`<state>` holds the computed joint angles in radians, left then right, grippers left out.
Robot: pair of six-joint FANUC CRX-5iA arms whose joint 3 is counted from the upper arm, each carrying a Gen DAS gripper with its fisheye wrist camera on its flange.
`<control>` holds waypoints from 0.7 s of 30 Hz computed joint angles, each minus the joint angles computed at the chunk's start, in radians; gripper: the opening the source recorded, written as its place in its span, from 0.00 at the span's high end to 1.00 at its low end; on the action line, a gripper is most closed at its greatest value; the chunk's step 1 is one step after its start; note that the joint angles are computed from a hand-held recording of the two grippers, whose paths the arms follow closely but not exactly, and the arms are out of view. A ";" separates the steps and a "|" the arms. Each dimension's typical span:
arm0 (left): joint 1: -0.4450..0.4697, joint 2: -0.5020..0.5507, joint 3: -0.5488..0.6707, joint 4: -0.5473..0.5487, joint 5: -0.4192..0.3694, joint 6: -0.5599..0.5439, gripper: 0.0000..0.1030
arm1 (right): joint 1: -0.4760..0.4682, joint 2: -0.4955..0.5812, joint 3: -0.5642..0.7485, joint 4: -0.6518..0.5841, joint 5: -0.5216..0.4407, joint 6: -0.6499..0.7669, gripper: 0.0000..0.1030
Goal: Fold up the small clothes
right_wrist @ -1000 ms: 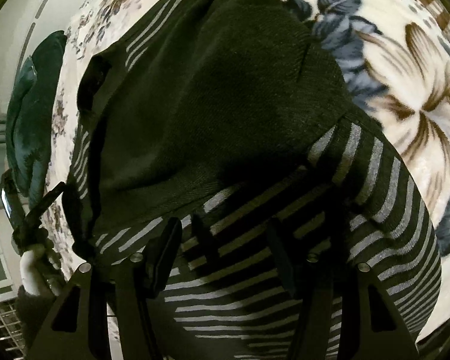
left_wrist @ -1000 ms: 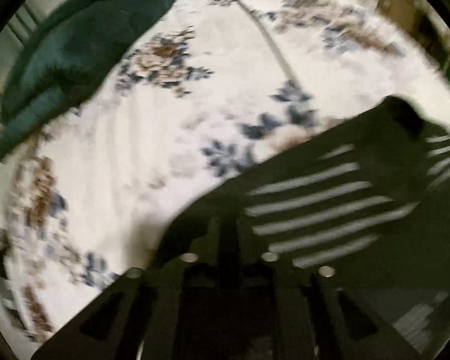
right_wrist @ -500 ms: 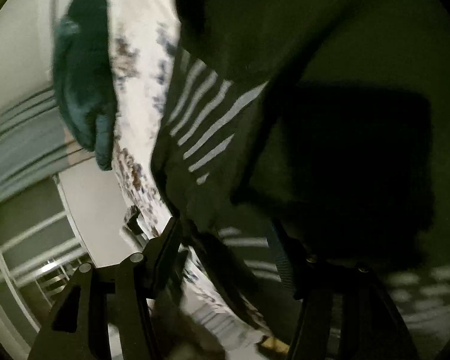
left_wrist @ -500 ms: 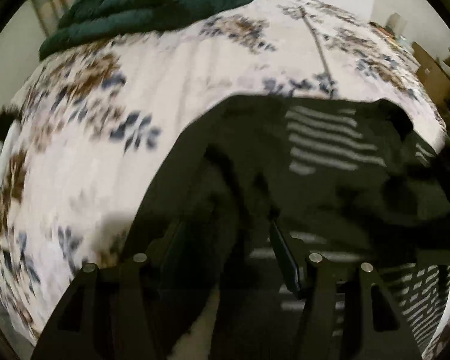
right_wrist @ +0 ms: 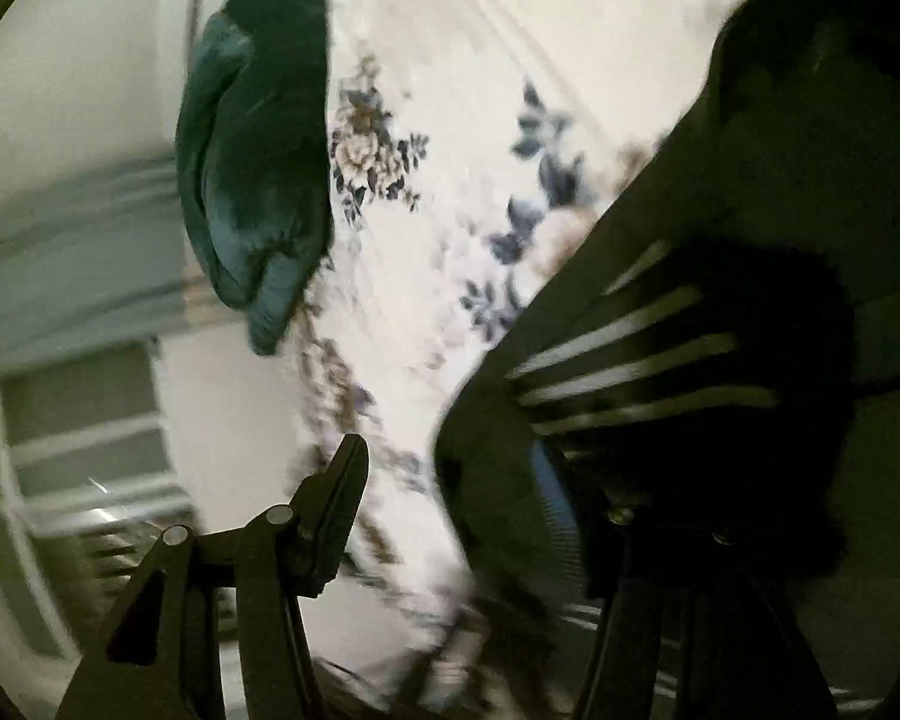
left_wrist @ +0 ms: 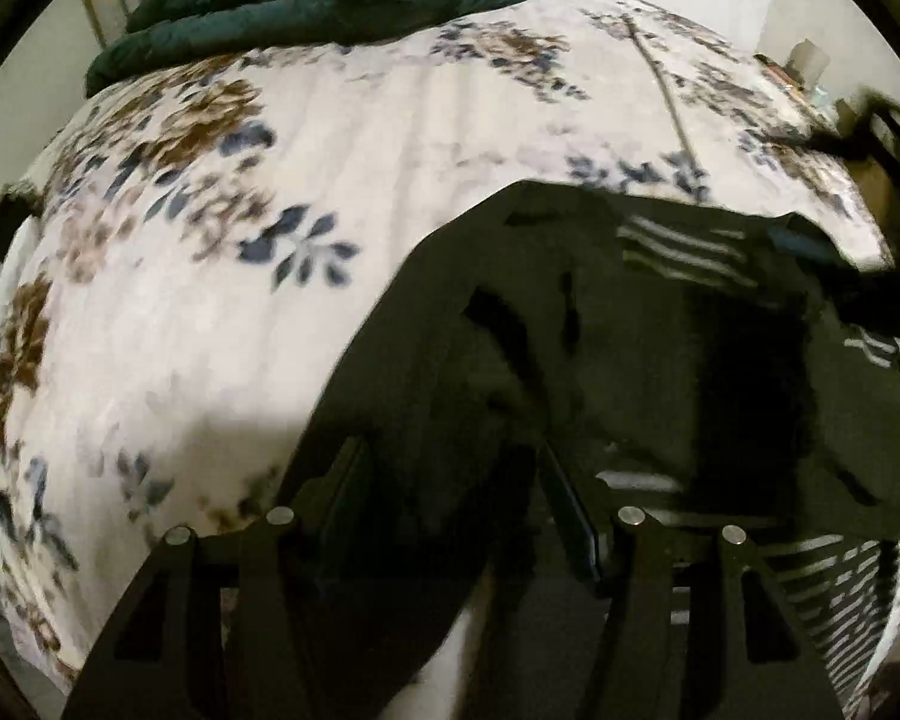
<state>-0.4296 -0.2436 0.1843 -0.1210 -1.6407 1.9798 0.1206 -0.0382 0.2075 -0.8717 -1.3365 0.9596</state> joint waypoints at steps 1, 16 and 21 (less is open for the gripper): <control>-0.001 0.009 0.006 0.007 0.008 -0.004 0.46 | 0.006 -0.023 -0.006 0.041 -0.019 0.000 0.42; -0.169 0.273 0.164 -0.117 0.063 -0.105 0.67 | -0.133 -0.664 -0.533 0.375 -0.197 -0.423 0.42; -0.187 0.254 0.170 -0.134 0.078 -0.125 0.94 | -0.023 -0.675 -0.519 0.561 -0.239 -0.423 0.42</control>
